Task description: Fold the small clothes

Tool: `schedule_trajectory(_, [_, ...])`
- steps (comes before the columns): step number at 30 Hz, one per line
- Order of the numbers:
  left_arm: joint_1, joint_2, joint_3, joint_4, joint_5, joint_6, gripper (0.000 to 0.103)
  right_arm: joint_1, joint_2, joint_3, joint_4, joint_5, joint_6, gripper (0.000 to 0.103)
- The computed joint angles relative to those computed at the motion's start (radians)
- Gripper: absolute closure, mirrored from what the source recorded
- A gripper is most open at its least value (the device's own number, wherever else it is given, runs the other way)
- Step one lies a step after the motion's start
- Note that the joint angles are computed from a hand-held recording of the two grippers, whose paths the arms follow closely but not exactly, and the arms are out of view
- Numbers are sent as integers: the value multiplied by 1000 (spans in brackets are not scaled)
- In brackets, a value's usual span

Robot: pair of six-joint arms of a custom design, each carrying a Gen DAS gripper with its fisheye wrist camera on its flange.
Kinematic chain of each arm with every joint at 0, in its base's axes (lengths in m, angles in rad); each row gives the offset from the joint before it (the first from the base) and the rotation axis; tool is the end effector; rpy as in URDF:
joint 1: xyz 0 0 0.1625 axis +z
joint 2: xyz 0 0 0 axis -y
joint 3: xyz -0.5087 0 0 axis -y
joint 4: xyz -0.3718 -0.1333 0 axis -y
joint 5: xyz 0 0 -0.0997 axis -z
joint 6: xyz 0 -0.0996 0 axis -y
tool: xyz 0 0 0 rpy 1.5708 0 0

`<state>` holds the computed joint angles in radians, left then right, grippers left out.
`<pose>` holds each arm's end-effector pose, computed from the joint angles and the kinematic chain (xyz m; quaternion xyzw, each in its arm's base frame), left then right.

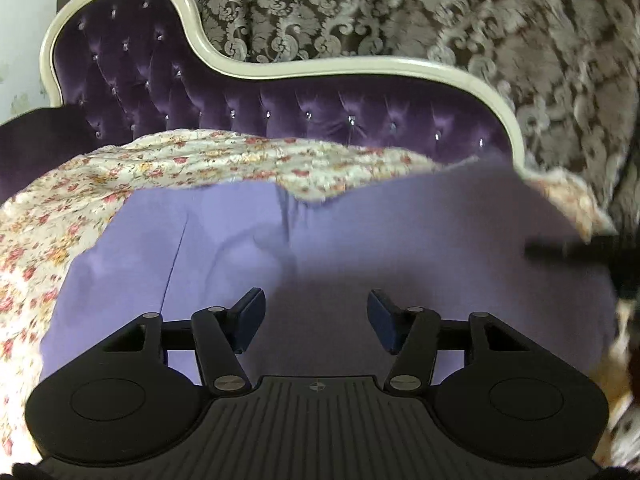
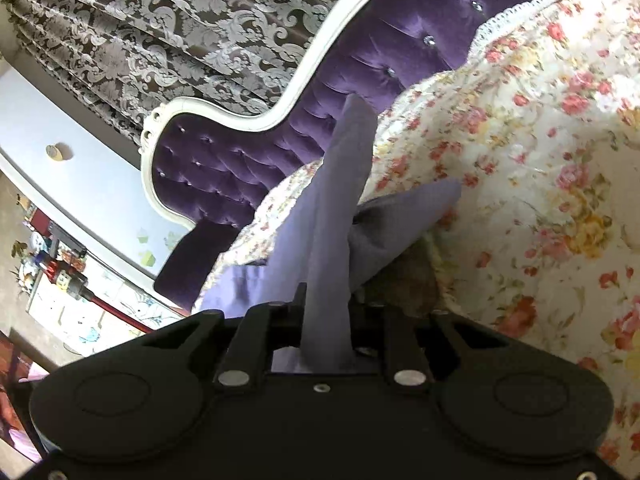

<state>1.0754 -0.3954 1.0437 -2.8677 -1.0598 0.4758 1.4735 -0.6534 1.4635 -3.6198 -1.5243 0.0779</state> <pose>-0.2666 -0.8763 0.1249 0.3568 0.8487 -0.3106 0.2365 0.0608 -0.7965 0.2643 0.0578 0.8120 -0.5806 0.0133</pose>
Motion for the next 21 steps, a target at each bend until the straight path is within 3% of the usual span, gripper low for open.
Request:
schedule_trajectory(4, [7, -23, 77, -86, 31, -25, 50, 25, -4, -10, 3, -3, 12, 78])
schedule_trajectory(11, [36, -27, 70, -27, 39, -70, 50, 67, 8, -68, 54, 42, 47, 79])
schedule_trajectory(17, [52, -40, 66, -2, -4, -62, 52, 111, 68, -198, 152, 89, 60, 79])
schedule_trajectory(21, [65, -57, 76, 16, -51, -72, 52, 146, 139, -333, 263, 95, 27, 79])
